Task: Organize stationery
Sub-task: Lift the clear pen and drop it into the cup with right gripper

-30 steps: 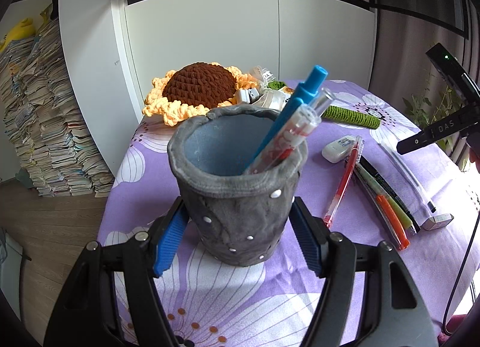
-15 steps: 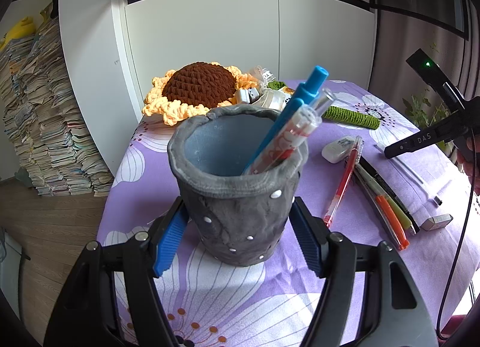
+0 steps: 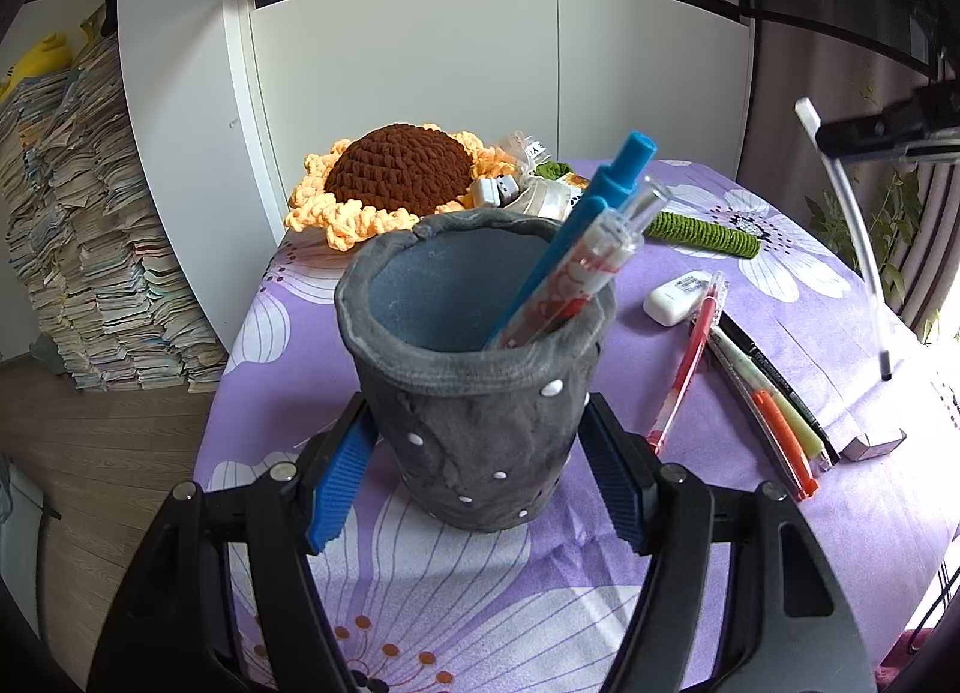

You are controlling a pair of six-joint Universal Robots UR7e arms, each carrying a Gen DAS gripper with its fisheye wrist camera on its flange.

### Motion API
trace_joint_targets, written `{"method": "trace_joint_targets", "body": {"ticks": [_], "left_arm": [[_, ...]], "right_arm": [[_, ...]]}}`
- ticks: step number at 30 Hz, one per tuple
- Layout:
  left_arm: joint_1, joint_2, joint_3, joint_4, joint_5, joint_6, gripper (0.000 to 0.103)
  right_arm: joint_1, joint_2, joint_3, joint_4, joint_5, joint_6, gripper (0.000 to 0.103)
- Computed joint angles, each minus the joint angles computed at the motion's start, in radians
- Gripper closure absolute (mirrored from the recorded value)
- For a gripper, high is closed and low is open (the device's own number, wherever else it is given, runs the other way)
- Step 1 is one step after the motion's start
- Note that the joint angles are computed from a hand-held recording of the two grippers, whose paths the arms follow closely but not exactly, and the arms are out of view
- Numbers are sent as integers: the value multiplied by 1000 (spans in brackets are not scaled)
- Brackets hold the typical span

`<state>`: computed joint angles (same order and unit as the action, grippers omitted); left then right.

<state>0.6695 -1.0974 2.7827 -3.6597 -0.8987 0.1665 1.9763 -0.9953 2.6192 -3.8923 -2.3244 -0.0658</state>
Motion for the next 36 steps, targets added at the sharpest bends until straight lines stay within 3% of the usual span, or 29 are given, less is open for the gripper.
{"method": "trace_joint_targets", "body": {"ticks": [4,8,17,21,30,36], "left_arm": [[1,0,0,-1,0,1,35],[0,1,0,0,0,0,35],[2,0,0,-1,-1,2,35],[2,1,-1,-1,-3,1,35],[2,10,-2,-7,-5,0,35],[1,7,-3,2,-5,-7,35]], "right_arm": [[116,2,-39,-34,20,-42,90],[168,38,-108,-94,112,-123,90],[130,215,-289,-205,282,-235,90],[97,250,-309,-222,345,-239,90],[85,290,-272,-242,295,-285,90],[83,280,-220,-229,274,-242,90]]}}
